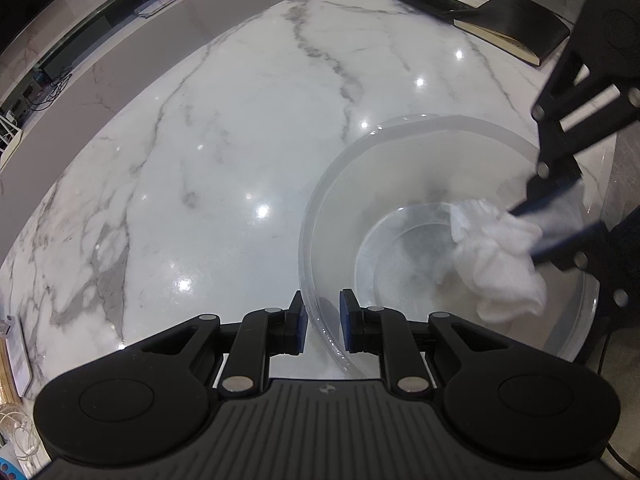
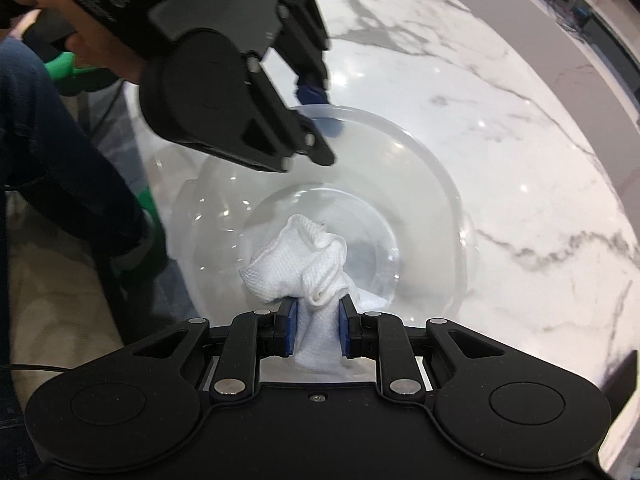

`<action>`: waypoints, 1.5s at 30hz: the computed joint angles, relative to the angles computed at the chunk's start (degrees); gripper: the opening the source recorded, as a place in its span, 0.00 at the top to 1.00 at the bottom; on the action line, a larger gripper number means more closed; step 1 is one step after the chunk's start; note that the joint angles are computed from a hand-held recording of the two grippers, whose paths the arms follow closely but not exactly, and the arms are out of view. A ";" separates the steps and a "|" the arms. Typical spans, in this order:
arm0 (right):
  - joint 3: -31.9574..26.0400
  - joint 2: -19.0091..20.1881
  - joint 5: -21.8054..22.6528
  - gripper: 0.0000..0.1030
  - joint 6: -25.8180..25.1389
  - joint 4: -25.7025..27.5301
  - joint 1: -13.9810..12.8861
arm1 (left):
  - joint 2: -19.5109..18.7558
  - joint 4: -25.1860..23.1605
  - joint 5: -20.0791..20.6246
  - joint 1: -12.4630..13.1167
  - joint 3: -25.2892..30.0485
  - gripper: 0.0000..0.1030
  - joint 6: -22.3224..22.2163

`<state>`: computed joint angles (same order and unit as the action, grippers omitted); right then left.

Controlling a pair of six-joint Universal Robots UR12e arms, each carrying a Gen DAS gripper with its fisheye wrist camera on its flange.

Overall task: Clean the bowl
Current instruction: 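Lift the white cloth up along the bowl wall toward the rim with the right gripper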

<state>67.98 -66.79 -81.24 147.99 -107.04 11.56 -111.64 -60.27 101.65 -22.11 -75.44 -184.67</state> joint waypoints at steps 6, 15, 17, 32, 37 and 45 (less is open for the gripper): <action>1.99 -0.09 -2.61 0.82 2.53 -5.14 -0.20 | -0.04 0.07 -0.03 -0.02 0.02 0.85 0.31; 2.96 0.07 -5.80 0.82 8.46 -11.53 -0.54 | -0.01 0.35 -0.03 0.02 -0.17 0.85 0.79; 3.17 -0.15 -5.43 0.83 8.97 -11.89 -0.73 | -0.16 0.15 0.29 -0.28 0.11 0.85 0.50; 4.58 0.02 -1.79 0.83 10.41 -19.74 -0.90 | 0.09 0.91 0.36 -0.21 -0.43 0.85 1.43; 5.35 0.17 2.48 0.83 12.07 -24.47 -1.42 | 0.16 1.04 0.35 -0.17 -0.55 0.85 1.40; 5.80 0.89 9.02 0.83 12.13 -28.58 -2.26 | 0.20 1.24 0.35 -0.16 -0.69 0.85 1.25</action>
<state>73.78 -65.91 -72.22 160.13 -135.62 9.30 -111.44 -59.04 102.00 -22.27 -76.13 -183.42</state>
